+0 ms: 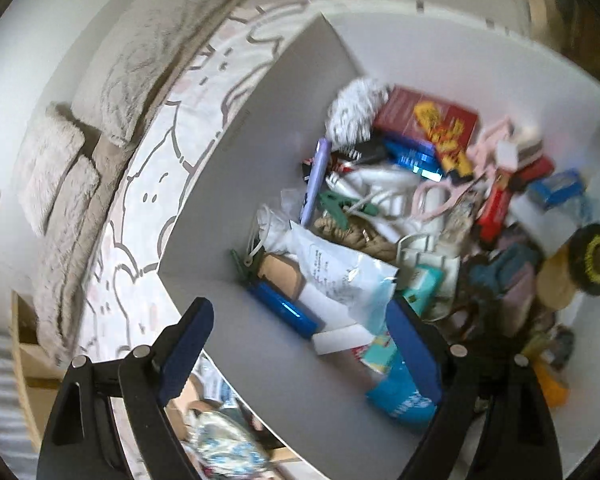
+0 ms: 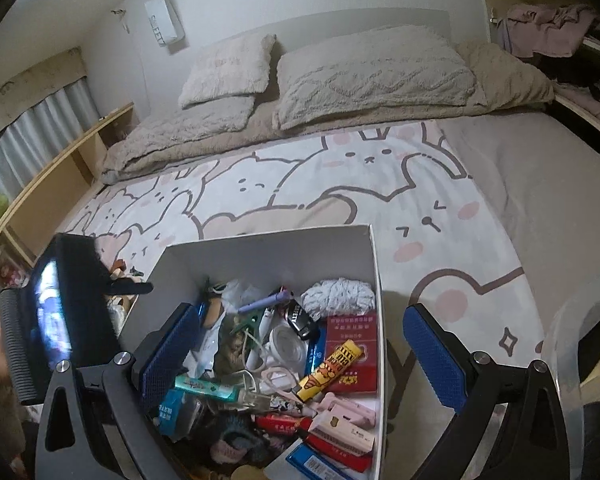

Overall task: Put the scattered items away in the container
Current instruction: 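Raise both open tools up out of the shoebox, then move both tools back over the pile of items on the bedsheet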

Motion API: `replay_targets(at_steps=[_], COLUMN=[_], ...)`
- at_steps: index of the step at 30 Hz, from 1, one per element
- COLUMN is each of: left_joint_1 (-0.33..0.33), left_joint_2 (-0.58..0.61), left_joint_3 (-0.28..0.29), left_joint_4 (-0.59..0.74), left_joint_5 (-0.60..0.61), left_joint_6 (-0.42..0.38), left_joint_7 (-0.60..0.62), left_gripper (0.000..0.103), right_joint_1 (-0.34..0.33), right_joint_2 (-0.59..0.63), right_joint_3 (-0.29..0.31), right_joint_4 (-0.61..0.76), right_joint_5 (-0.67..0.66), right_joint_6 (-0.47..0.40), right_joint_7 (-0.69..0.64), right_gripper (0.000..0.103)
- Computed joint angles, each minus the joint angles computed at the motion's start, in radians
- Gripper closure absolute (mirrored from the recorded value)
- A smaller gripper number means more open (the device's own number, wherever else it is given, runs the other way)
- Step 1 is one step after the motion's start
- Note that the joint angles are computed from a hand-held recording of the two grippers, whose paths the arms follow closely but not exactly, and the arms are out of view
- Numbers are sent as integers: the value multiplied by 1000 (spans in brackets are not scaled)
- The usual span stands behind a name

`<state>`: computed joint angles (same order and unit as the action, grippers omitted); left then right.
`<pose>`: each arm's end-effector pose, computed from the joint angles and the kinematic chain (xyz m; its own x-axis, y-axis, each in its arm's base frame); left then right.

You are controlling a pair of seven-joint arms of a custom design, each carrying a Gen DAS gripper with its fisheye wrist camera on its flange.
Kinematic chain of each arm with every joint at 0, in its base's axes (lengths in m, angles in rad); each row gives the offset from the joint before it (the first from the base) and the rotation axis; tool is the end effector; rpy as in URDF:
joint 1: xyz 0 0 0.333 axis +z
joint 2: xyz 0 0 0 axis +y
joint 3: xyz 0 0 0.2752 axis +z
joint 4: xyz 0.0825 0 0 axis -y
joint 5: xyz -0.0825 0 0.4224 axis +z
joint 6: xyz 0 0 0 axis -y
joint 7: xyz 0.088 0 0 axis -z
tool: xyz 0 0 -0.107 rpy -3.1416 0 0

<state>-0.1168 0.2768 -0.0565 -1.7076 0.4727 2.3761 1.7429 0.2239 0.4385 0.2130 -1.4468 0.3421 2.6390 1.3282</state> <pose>0.6880 -0.1127 0.4169 -0.4691 -0.7592 -0.4511 -0.7550 0.6098 -0.2411 0.6986 0.2857 0.4809 0.4578 -0.8549 -0.2440 -0.6997 -0.1771 -0.6922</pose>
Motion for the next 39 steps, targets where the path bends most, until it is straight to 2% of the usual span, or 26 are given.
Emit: replay_targets(at_steps=[3, 4, 6, 12, 16, 23, 26, 32, 39], left_joint_1=[13, 16, 20, 64, 70, 99, 110, 136, 135], left_joint_2=[-27, -40, -72, -115, -147, -198, -216, -262, -310], left_joint_3=[-11, -10, -5, -26, -17, -23, -22, -30, -37], left_joint_4=[-38, -57, -100, -154, -204, -279, -302, -350, -397], left_joint_5=[-62, -70, -70, -237, -238, -318, -331, -469, -657], left_joint_6=[71, 101, 166, 236, 313, 411, 442, 500, 547], left_joint_7=[-34, -47, -86, -58, -114, -101, -99, -24, 113], left_gripper=[13, 6, 1, 0, 0, 0, 0, 0, 0], right_joint_1=[2, 4, 12, 14, 18, 37, 49, 77, 93], right_joint_2=[-2, -3, -6, -18, -27, -35, -52, -72, -115], right_joint_3=[0, -2, -8, -1, -1, -13, -16, -27, -41], right_joint_4=[-5, -8, -12, -39, -63, -76, -102, -131, -175], right_joint_5=[-8, -14, -33, -53, -66, -100, -127, -199, -277], right_joint_6=[6, 7, 8, 24, 59, 62, 94, 130, 156], right_joint_7=[-10, -11, -8, -36, -61, -21, -8, 7, 49], right_gripper=[1, 1, 1, 0, 0, 0, 0, 0, 0])
